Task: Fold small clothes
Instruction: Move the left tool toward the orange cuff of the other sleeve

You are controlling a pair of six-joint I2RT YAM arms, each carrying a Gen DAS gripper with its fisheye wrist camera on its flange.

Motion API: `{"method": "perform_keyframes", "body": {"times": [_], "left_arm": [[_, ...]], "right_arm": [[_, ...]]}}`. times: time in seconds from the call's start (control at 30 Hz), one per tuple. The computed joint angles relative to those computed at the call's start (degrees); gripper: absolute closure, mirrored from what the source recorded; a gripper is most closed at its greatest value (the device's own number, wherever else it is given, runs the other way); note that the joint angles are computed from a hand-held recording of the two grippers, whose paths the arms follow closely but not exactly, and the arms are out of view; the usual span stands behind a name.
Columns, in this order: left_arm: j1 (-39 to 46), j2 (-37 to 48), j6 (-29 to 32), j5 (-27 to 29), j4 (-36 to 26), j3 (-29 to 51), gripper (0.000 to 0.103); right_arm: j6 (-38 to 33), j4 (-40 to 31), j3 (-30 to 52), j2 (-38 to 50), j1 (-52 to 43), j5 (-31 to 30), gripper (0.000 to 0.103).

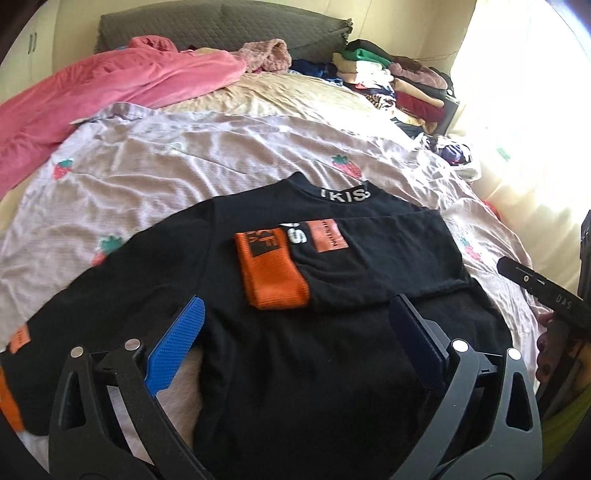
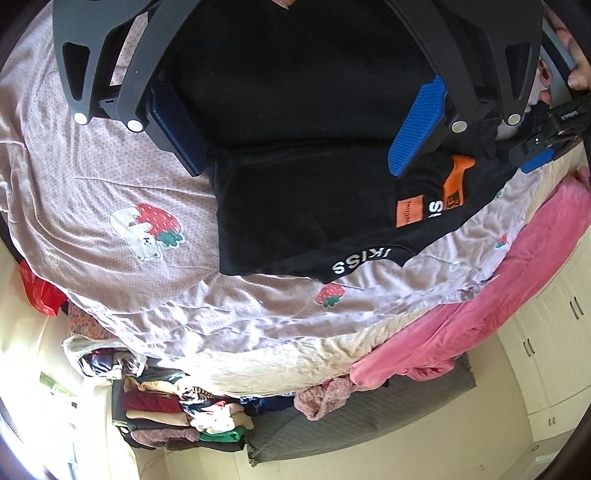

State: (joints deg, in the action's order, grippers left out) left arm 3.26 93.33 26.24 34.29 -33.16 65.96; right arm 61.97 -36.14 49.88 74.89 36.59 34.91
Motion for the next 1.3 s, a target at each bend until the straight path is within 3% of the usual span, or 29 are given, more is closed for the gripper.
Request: {"method": "perform_keyframes", "body": {"times": [0.37,0.63,1.3], "left_arm": [[8.38,-0.92,4.56,3.89,-8.15,3.23,0.009],[11.65,-3.38,8.21,4.31,-8.70,1.91,0.009],[22.78,2.23,13.98,6.16,-8.91,6.45,0.009]], "right_arm": [[2.27,-3.21,6.26,3.28,5.22,2.58,0.004],[2.76,-6.95,11.99,6.69,7.13,4.17,0.004],[-2.43,-9.08,31.10,23.45,9.46,3.06,0.004]]}}
